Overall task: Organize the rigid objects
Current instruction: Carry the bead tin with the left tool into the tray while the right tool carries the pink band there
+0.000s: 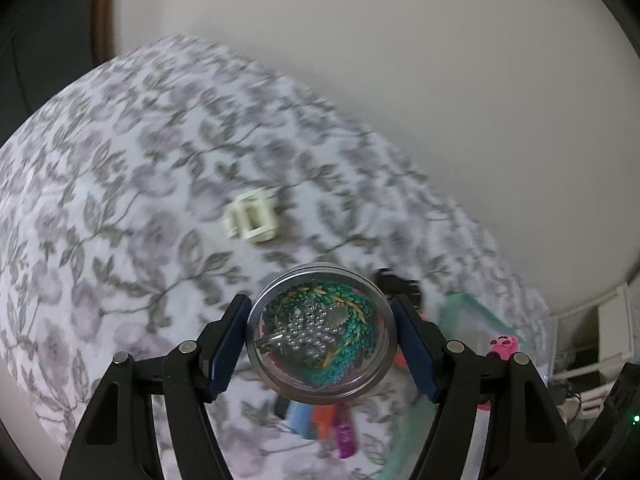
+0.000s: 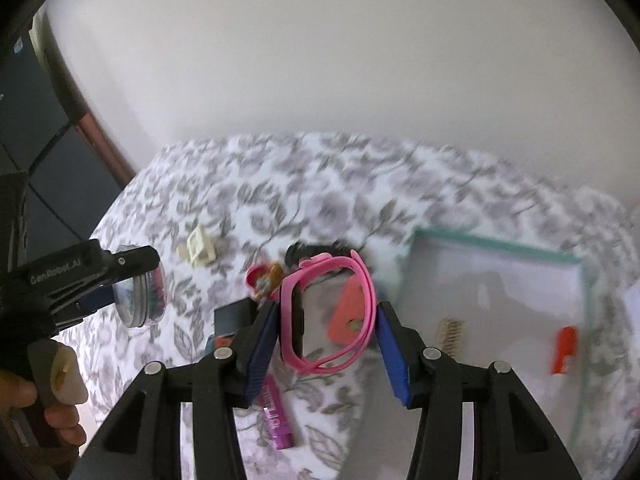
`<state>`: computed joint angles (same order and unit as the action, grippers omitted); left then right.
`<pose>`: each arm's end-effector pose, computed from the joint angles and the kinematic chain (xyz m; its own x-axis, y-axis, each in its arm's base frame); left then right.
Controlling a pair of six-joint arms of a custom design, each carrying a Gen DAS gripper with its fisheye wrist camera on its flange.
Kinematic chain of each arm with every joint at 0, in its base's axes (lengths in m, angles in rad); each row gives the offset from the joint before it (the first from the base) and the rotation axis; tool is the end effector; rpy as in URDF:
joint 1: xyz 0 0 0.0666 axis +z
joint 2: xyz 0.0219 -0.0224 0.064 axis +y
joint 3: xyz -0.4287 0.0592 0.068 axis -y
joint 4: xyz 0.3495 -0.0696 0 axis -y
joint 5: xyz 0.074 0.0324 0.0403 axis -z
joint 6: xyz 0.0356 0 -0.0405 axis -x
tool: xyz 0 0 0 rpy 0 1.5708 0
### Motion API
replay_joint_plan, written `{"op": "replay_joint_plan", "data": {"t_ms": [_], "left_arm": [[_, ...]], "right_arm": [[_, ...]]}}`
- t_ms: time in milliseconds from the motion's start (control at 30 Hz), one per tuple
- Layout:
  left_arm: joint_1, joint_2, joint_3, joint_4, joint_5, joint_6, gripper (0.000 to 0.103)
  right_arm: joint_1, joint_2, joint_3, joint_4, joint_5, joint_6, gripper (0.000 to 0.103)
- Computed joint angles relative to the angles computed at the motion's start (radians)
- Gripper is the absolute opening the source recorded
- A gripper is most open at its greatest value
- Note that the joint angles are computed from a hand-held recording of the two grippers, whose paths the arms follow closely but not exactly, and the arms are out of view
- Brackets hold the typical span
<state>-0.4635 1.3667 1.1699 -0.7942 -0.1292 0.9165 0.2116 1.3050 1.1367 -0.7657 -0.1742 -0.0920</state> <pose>0.3633 -0.1769 0.4043 -0.7571 -0.5013 -0.4189 -0.3624 0.8558 -0.3691 0.3744 0.0863 0.4158 -0.8110 -0.0817 -0.5793 -0.2341 0.9528 0.1934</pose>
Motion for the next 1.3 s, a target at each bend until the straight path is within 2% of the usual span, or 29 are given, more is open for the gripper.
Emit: {"op": "replay_joint_plan", "data": {"t_ms": [267,567,833,1000,1167,1300], "left_arm": [[-0.1,0.05,0.134,-0.016,-0.015,-0.052,0.073],[-0.209,0.137,0.239,-0.044,-0.002,-0.1,0.073],[-0.271,0.214,0.292,-0.058,0.062,-0.132,0.073],[-0.293,0.264,0.302,-0.087,0.107,-0.13,0.073],[-0.303,0.313,0.293,-0.104,0.173,-0.114,0.073],[-0.318,0.351,0.3,-0.139,0.181,-0.118,0.073]], "right_arm": [[-0.101,-0.068,0.031,-0.048,0.04,0.052,0.052],[-0.256,-0.103,0.05,-0.12,0.083,0.153,0.052],[-0.35,-0.08,0.043,-0.196,0.119,0.225,0.052],[-0.378,-0.018,0.007,-0.244,0.136,0.281,0.052],[-0.399,0.037,-0.028,-0.259,0.167,0.287,0.052],[-0.409,0.066,-0.046,-0.255,0.175,0.282,0.052]]}}
